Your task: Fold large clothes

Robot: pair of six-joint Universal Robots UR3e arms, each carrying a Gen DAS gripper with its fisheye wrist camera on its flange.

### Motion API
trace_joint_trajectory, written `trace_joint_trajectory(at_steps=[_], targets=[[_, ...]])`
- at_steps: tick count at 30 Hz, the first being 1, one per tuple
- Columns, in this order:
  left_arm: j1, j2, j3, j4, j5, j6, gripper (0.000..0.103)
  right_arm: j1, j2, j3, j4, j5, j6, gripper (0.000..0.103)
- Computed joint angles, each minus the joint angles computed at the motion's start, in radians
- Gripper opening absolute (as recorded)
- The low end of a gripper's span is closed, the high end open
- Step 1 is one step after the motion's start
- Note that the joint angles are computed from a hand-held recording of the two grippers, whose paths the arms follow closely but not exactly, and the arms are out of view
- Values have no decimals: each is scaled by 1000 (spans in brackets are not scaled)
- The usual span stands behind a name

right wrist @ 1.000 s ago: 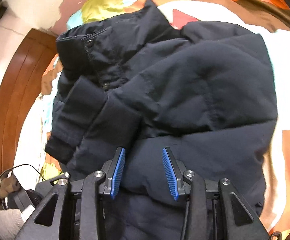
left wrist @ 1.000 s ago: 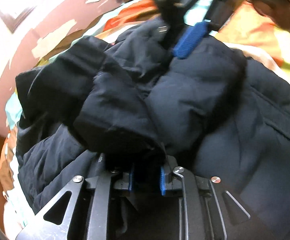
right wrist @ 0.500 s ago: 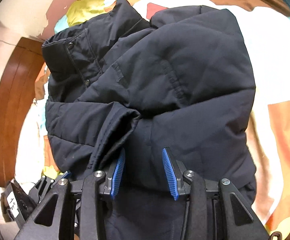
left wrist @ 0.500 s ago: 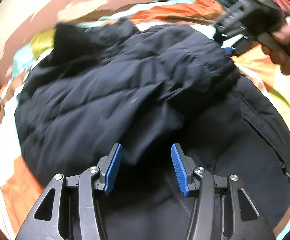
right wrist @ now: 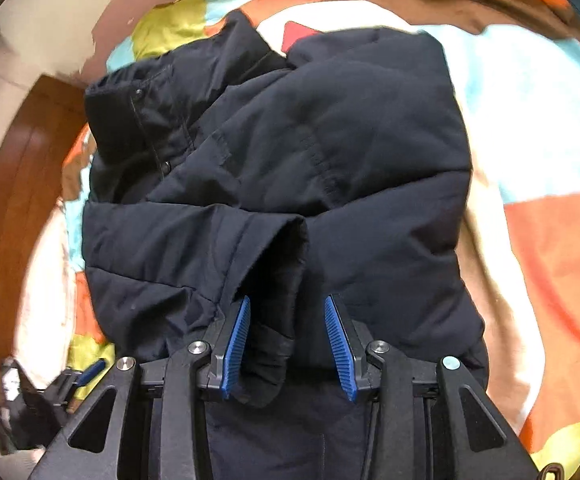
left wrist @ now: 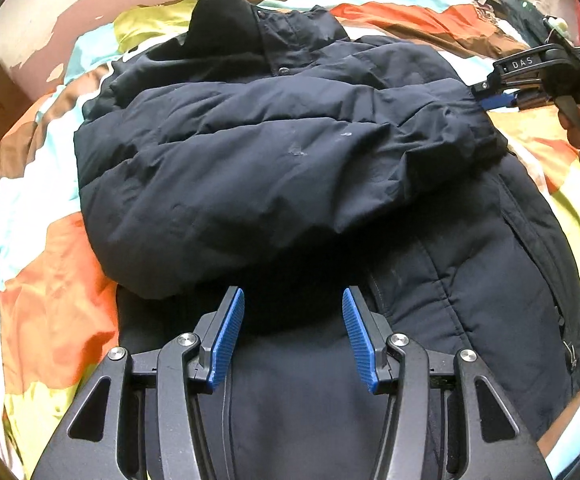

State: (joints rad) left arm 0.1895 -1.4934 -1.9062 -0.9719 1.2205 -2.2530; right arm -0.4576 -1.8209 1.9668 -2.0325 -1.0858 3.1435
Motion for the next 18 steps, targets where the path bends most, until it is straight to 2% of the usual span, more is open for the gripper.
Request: trace_joint_trajectory(at_steps=[2, 5, 8, 15, 16, 17, 18], targets=[[3, 8, 3, -8, -6, -8, 45, 25, -32, 0, -48, -83, 46, 38], [5, 1, 3, -5, -8, -21, 45, -53, -99, 49, -20, 22, 38, 38], [3, -8, 3, -2, 3, -35, 45, -61, -54, 61, 15, 84, -2, 38], [2, -36, 34, -5, 17, -36, 45, -19, 109, 131, -157, 155, 63, 41], [0, -46, 49, -1, 17, -40, 45, -24, 104, 137, -178, 162, 65, 29], [-1, -57, 65, 1, 14, -48, 45, -35, 91, 141, -192, 173, 60, 7], [0, -76, 94, 0, 5, -61, 45, -58, 72, 136, -178, 202, 40, 7]])
